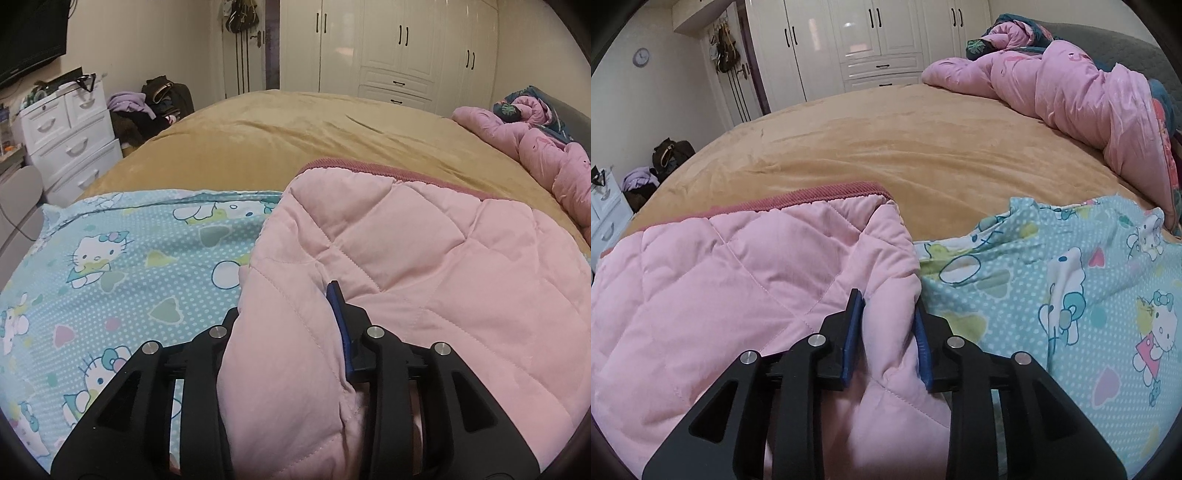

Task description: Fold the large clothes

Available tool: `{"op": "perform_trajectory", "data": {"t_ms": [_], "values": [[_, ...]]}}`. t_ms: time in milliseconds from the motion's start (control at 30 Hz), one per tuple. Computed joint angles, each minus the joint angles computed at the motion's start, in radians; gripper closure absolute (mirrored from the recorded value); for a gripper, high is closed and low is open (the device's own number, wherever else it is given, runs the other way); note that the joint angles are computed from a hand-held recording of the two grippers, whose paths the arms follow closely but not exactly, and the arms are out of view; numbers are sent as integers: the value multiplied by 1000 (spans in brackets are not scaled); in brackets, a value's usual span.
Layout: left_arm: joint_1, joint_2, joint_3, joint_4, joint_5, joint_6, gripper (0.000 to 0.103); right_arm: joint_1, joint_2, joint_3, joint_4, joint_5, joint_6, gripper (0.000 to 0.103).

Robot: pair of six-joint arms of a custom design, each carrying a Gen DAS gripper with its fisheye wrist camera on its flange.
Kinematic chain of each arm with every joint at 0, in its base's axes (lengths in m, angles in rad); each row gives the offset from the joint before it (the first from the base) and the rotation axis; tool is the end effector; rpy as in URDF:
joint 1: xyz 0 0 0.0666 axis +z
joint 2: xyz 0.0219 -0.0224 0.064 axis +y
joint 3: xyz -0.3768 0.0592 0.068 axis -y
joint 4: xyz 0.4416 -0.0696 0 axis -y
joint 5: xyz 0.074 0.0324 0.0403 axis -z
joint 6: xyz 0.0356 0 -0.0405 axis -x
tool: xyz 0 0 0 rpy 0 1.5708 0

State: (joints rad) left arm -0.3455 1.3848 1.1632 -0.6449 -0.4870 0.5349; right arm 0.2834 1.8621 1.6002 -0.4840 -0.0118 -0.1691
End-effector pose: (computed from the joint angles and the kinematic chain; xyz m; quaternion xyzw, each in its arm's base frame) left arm 0.4929 -0.1601 0.3359 -0.1689 0.8990 0.0621 0.3993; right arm 0.6741 0.1964 0.2831 -0.0547 0.9145 0.0952 0.3894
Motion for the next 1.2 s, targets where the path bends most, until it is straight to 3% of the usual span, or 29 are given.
{"op": "perform_trajectory", "data": {"t_ms": [100,167,200,233,367,467,567,700,867,933,1067,1200], "values": [[-2,-8,6,-30,-7,24,62,4,-11,-11,-1,22,14,75],[-8,-28,-2,-48,-16,52,51,7,-31,-29,-4,57,15,67],[-10,-40,-10,-51,-22,62,41,6,-42,-40,-2,71,13,52],[-16,-57,-19,-52,-28,76,37,4,-66,-65,12,78,-4,37],[-66,-128,-51,-72,-91,104,24,11,-202,-209,135,55,31,26],[-122,-172,-64,-75,-127,114,23,26,-312,-315,204,-28,70,16],[-179,-178,-59,-73,-128,119,22,57,-373,-365,169,-125,122,15],[-257,-116,-16,-99,-109,119,22,108,-380,-374,86,-175,164,15],[-288,-26,17,-160,-88,176,22,149,-297,-310,-60,-121,160,12],[-288,-14,2,-149,-85,179,22,149,-266,-287,-94,-134,169,9],[-285,-17,-44,-76,-85,167,22,154,-240,-290,-60,-127,174,8],[-299,-41,-59,-64,-99,180,22,157,-251,-300,-48,-121,149,8]]}}
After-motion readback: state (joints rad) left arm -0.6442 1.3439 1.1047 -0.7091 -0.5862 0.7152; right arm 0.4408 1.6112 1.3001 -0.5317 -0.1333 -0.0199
